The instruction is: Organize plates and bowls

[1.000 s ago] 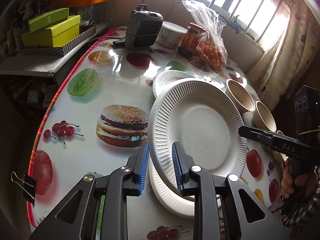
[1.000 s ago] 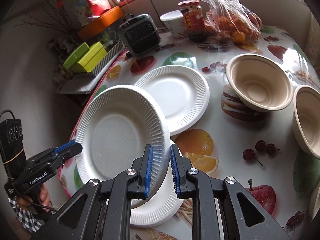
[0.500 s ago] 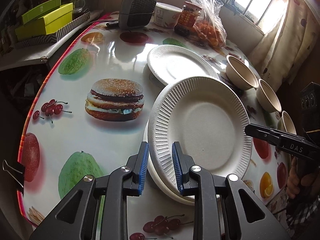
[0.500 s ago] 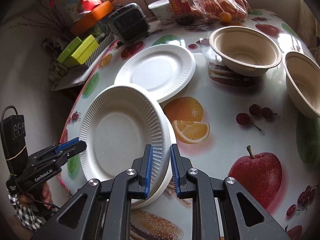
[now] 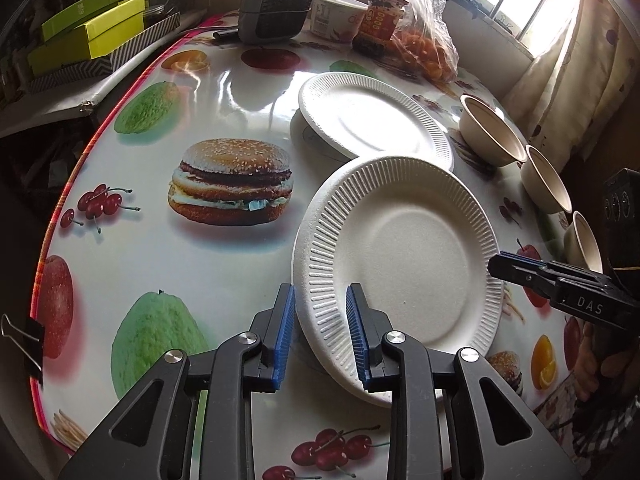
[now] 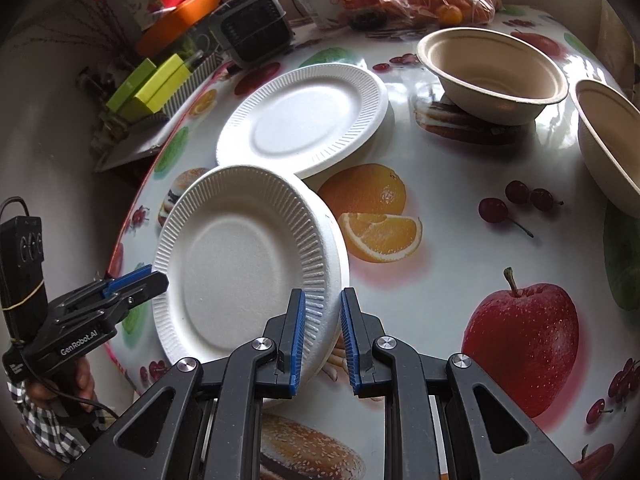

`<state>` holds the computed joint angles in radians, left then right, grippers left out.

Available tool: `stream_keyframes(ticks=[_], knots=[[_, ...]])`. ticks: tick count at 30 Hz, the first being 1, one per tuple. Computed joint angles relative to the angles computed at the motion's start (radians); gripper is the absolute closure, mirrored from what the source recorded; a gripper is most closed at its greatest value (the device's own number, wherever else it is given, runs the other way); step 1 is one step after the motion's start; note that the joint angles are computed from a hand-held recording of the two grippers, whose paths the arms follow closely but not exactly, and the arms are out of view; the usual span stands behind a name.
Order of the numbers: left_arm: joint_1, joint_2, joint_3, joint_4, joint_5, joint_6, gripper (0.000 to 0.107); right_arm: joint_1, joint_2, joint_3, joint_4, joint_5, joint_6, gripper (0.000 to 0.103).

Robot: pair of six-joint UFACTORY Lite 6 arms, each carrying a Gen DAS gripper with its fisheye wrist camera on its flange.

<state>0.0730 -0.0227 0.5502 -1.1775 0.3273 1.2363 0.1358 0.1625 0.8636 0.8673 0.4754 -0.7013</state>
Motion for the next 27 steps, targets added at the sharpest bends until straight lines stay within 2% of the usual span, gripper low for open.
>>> stream_keyframes(ticks=[9,13,22,27], knots=[[-0.007,0.009,-0.003,-0.017,-0.011,0.018,0.076,0.019,0.008,0.008,-0.024,-0.021,0.022,0.085],[-0.008,0.009,-0.003,-0.019,-0.01,0.021,0.071,0.03,0.0,-0.001,-0.04,-0.039,0.035,0.085],[0.001,0.01,-0.004,-0.018,-0.01,0.027,0.07,0.04,-0.012,-0.008,-0.062,-0.055,0.055,0.085],[0.005,0.003,-0.005,-0.011,-0.007,0.022,0.065,0.044,-0.018,-0.014,-0.071,-0.062,0.064,0.085]])
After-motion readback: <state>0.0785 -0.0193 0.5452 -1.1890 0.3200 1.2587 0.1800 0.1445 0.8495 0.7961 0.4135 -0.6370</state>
